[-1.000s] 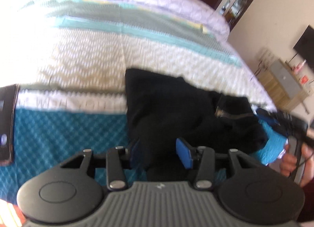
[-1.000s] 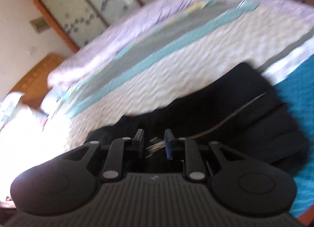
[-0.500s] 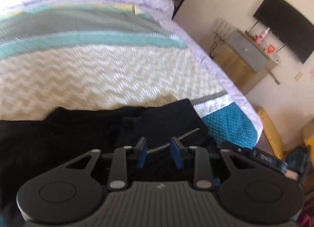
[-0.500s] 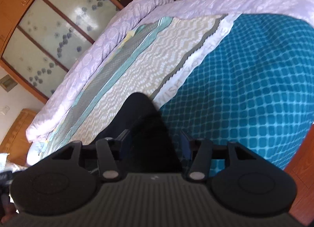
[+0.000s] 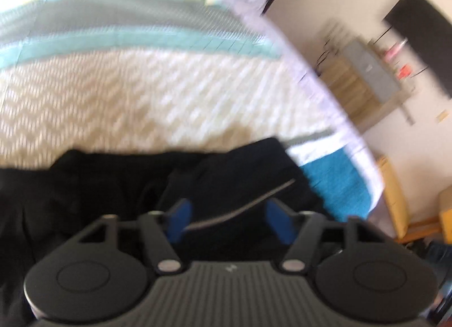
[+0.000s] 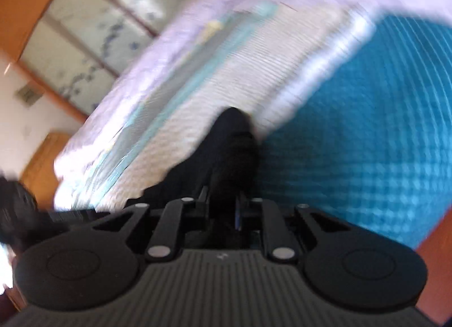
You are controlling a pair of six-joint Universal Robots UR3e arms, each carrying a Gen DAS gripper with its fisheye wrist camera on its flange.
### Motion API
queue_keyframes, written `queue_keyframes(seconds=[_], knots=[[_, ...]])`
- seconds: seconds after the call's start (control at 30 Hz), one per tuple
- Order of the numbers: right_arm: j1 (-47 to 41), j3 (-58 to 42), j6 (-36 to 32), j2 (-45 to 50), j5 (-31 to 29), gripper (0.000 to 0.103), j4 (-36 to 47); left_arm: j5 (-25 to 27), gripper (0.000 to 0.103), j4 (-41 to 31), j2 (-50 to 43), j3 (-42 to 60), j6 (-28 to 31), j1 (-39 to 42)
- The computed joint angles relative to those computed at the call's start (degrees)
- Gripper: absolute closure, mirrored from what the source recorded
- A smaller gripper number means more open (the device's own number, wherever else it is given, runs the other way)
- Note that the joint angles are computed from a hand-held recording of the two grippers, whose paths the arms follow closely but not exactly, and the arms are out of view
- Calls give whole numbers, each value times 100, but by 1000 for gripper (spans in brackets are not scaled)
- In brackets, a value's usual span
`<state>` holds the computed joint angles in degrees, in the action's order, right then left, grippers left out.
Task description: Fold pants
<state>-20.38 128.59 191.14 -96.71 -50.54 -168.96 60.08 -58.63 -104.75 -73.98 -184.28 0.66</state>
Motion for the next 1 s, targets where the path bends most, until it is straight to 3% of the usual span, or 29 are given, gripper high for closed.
queue_keyframes(seconds=[0.07,0.2,0.23,0.27,0.3,0.33,0.4,0.47,0.67,0.77,0.83,0.87,0.9,1.0], knots=[[645,-160,-159,-74,-534,85,-155,-124,28,-304,-29,361,162,-41],[1871,-476,-344,83,-1429,85,-458,158,13,-841,-173,839,572,-260],[2109,-527,-365,143,-1576,85,-532,254,13,-950,-220,912,611,-287],[2343,-603,-388,223,-1716,85,-589,382,26,-924,-218,857,575,-297],[2568,-678,-428,305,-1830,85,-633,453,65,-846,-120,664,574,-238],[2766,-745,-484,356,-1914,85,-634,352,80,-929,-12,522,646,-93],[3175,-975,-578,513,-2131,85,-559,85,87,-900,409,26,617,330],[3533,-1316,-629,761,-2357,85,-507,-170,88,-759,893,-562,847,802],[4015,-2589,-452,1530,-1687,84,-19,-646,87,-1127,2429,-1910,1826,2509],[4357,-3288,-422,2265,-1509,80,293,-480,84,-1336,2541,-2440,1932,3205],[4445,-3651,-425,2747,-1254,67,855,-75,67,-1032,2320,-2924,1738,3336],[4476,-3737,-478,2905,-1259,66,1113,168,53,-804,2245,-3181,1553,3350],[4485,-3628,-491,2919,-1334,66,1125,82,48,-557,2379,-3542,1507,3494],[4008,-2849,-645,2231,-758,63,822,-276,44,-573,2952,-3906,1758,3827]])
